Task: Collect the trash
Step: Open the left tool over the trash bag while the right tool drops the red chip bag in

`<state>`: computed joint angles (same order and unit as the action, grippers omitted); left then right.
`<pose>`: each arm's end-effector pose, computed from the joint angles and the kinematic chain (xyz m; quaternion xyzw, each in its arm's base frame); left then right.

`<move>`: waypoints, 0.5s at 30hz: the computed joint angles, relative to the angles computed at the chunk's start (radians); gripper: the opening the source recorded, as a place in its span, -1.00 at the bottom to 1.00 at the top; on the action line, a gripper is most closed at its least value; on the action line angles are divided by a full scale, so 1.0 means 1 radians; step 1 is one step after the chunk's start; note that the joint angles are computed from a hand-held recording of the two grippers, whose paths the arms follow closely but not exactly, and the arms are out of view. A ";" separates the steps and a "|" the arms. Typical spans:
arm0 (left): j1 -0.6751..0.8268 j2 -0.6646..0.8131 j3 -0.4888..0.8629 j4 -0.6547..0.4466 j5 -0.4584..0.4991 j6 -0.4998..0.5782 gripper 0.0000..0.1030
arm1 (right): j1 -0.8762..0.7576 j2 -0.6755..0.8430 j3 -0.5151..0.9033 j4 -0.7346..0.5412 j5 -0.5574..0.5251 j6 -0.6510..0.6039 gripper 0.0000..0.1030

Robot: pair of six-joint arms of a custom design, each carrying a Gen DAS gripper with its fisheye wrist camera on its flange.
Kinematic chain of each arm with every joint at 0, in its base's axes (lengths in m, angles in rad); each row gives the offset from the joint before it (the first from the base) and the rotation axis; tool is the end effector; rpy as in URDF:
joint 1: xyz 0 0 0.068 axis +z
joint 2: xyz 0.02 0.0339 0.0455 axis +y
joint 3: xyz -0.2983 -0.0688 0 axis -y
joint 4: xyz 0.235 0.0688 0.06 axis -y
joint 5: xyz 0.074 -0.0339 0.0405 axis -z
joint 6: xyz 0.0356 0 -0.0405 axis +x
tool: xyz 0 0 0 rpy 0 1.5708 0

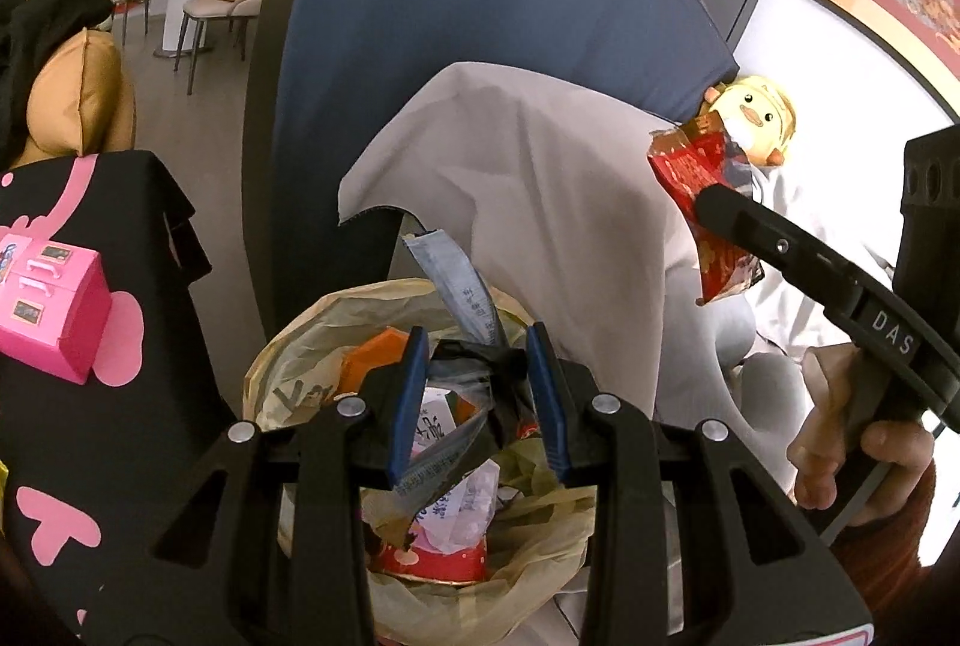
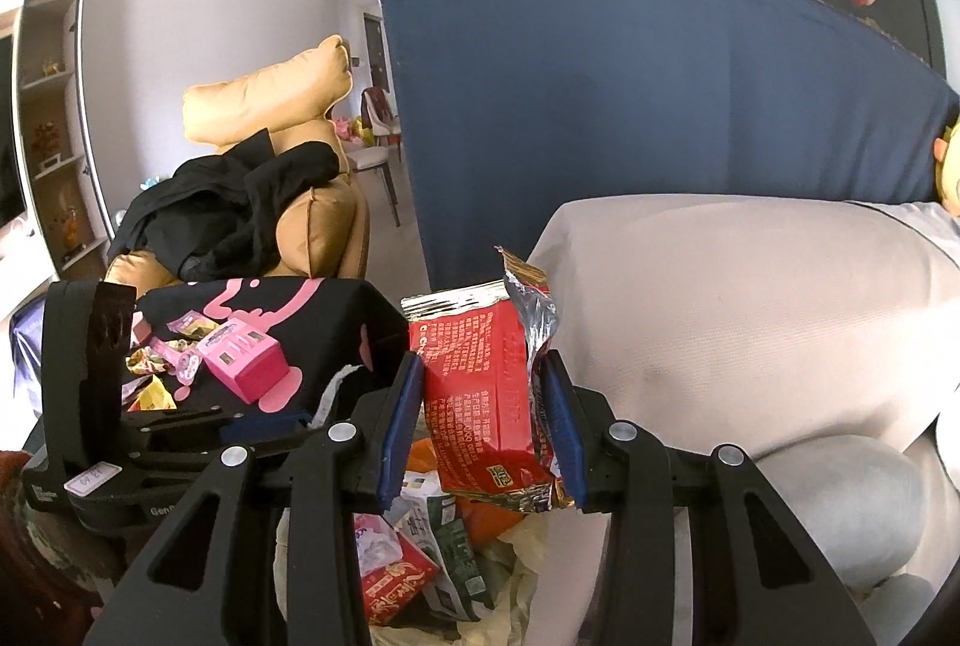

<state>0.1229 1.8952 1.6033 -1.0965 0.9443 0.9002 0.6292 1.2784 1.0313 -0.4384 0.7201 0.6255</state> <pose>0.3753 0.0173 0.2928 0.3744 0.8051 -0.3552 0.2924 0.2196 0.1308 0.3360 0.1493 0.8460 -0.0224 0.5114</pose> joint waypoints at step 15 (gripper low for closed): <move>0.117 0.041 0.073 0.017 -0.012 -0.053 0.12 | 0.004 0.063 -0.002 0.048 -0.033 0.000 -0.25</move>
<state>0.2401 1.9358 1.6768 -1.0798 0.9328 0.8470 0.6336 1.3414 1.0294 -0.3902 0.6874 0.6254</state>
